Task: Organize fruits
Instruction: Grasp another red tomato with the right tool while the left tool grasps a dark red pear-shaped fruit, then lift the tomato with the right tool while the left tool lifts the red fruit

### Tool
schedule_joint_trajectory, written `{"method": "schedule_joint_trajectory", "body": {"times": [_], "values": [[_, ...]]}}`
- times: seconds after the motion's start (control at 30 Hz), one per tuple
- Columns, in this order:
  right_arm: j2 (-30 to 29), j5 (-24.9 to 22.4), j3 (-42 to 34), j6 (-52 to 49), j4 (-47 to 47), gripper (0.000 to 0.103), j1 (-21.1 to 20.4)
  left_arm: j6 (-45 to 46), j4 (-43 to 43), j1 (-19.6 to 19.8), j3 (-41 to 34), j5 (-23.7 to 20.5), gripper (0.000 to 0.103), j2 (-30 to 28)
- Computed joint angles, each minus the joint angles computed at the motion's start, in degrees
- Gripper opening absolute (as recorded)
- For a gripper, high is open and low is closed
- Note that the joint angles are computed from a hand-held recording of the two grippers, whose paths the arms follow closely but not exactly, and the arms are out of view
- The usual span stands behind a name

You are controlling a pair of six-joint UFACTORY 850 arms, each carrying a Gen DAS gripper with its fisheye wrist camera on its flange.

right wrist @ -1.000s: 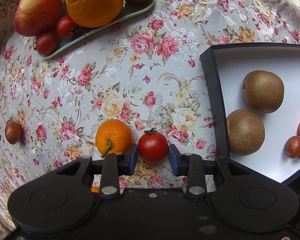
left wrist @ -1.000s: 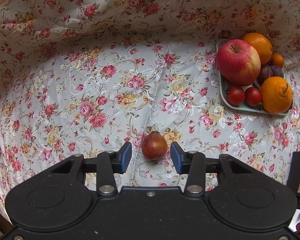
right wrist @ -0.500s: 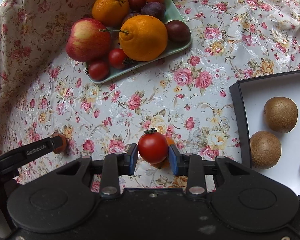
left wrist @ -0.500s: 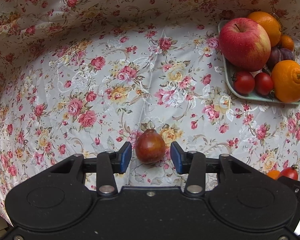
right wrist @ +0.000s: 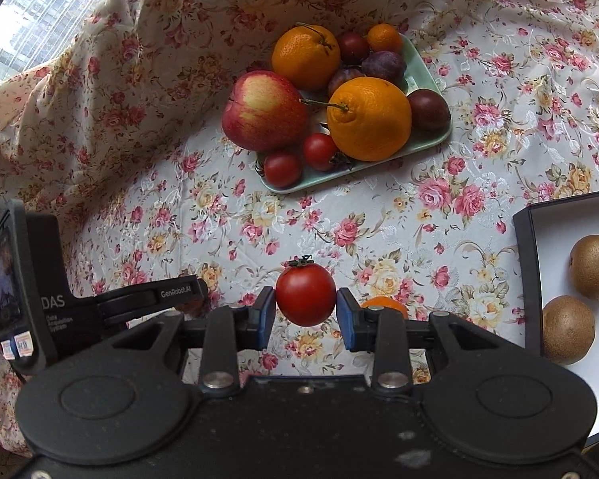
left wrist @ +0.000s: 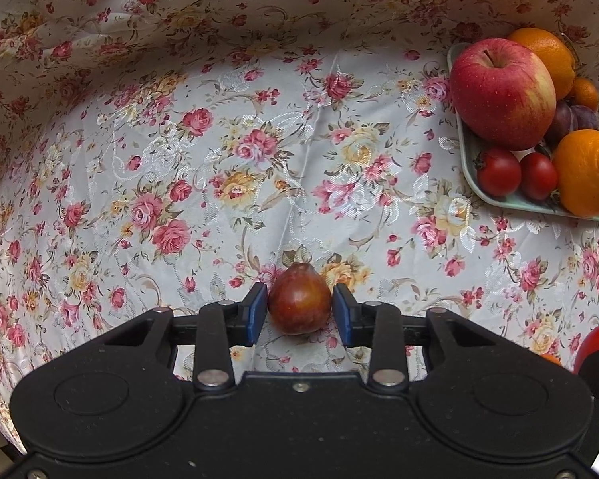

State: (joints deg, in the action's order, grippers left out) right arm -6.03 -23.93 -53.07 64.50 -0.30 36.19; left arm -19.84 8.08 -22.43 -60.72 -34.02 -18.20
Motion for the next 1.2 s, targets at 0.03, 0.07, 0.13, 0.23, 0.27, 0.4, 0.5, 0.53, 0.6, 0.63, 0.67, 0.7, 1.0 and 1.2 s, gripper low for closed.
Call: {"method": "schedule_joint_trajectory", "body": {"times": [0.03,0.07,0.13,0.23,0.27,0.4,0.5,0.53,0.6,0.63,0.67,0.7,1.0,1.2], "values": [[0.32,0.44,0.19,1.00,-1.08,0.035,0.12,-0.90,0.84,-0.18,0.13,0.36,0.044,0.09],[0.58,0.72,0.24,2.08,-2.16,0.035,0.26,-1.96,1.83,-0.43,0.30,0.69,0.044,0.31],[0.75,0.81,0.25,3.26,-3.46,0.035,0.38,-3.59,3.82,-0.96,0.60,1.07,0.044,0.88],[0.30,-0.20,-0.16,4.79,-5.32,0.035,0.57,-4.98,5.29,-1.57,0.81,1.38,0.044,1.79],[0.13,-0.56,-0.35,5.15,-5.75,0.035,0.64,-4.70,5.00,-1.60,0.87,1.53,0.044,2.18],[-0.04,-1.49,-0.67,6.84,-7.62,0.035,0.86,-4.00,3.86,-2.24,0.81,1.72,0.044,3.40],[-0.14,-2.18,-0.86,8.27,-8.90,0.035,1.01,-3.82,3.80,-2.77,1.24,1.93,0.044,4.54],[-0.24,-2.39,-0.96,8.64,-9.16,0.035,1.03,-3.75,3.80,-3.03,1.35,1.87,0.044,4.91],[-0.27,-2.64,-0.97,9.17,-9.38,0.035,0.99,-3.28,3.41,-3.51,1.59,1.85,0.044,5.64],[-0.25,-2.69,-0.94,9.30,-9.36,0.035,0.97,-2.95,3.00,-3.71,1.67,1.92,0.044,5.93],[-0.23,-2.73,-0.91,9.37,-9.28,0.035,0.93,-2.26,2.37,-3.77,1.77,2.06,0.044,6.20],[-0.26,-2.83,-0.94,9.55,-9.29,0.035,0.93,-1.91,1.96,-3.96,1.86,2.01,0.044,6.58],[0.22,-3.30,-0.54,11.30,-10.16,0.035,0.93,-0.82,0.14,-6.07,2.17,1.68,0.044,8.98],[2.13,-3.78,1.40,14.33,-11.83,0.035,0.23,-1.30,-0.22,-7.97,1.98,1.86,0.044,9.69]]}}
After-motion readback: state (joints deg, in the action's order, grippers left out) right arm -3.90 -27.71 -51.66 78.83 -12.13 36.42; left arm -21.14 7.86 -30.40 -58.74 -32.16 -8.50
